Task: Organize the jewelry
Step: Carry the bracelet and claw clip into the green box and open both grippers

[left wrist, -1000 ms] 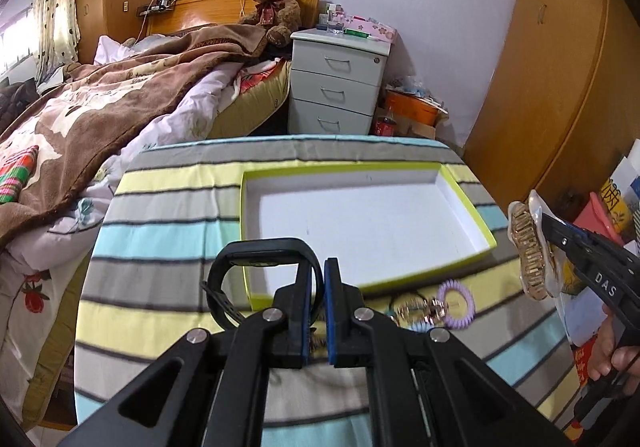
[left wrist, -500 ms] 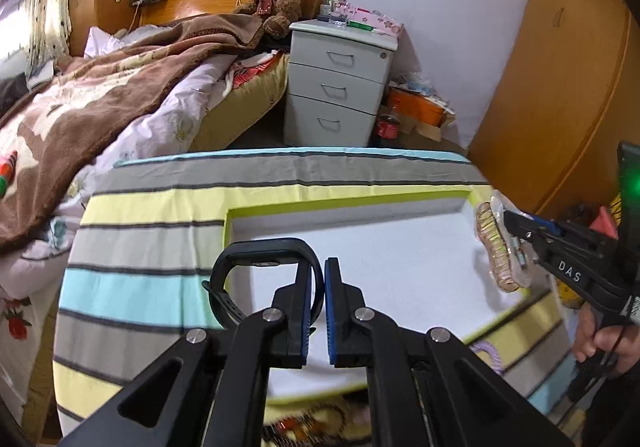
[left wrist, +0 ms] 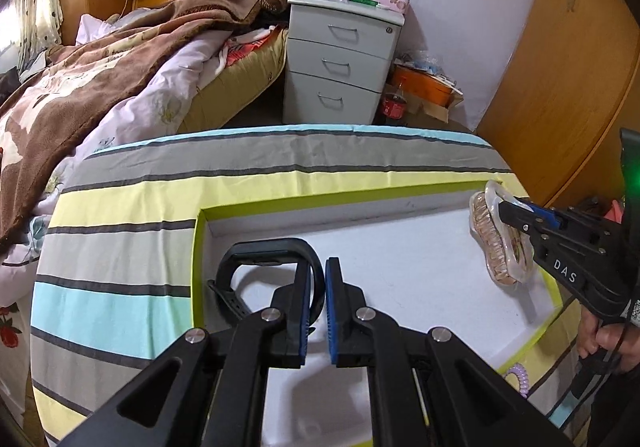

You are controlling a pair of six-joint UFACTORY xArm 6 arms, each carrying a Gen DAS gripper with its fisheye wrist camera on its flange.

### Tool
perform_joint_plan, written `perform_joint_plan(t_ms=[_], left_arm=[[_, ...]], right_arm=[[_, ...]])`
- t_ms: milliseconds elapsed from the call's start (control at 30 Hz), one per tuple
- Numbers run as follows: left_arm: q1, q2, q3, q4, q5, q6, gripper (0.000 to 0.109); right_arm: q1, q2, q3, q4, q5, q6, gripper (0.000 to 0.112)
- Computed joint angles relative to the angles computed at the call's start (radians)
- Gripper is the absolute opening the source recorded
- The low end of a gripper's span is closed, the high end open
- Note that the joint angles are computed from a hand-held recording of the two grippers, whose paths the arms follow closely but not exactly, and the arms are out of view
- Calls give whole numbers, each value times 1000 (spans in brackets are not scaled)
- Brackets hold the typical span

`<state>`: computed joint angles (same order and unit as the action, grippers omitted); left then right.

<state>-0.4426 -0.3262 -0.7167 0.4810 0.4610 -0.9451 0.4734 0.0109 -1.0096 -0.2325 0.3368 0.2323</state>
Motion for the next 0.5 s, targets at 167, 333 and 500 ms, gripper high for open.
perform_joint_plan(t_ms=[167, 333, 500], left_arm=[[-1, 17, -14, 3, 8, -4, 8], [-1, 42, -27, -7, 8, -3, 8], [-1, 51, -34, 1, 7, -16, 8]], right_arm=[[-1, 16, -13, -2, -4, -13, 13], [-3, 21, -13, -25, -13, -9, 13], [-3, 24, -13, -52, -19, 1, 13]])
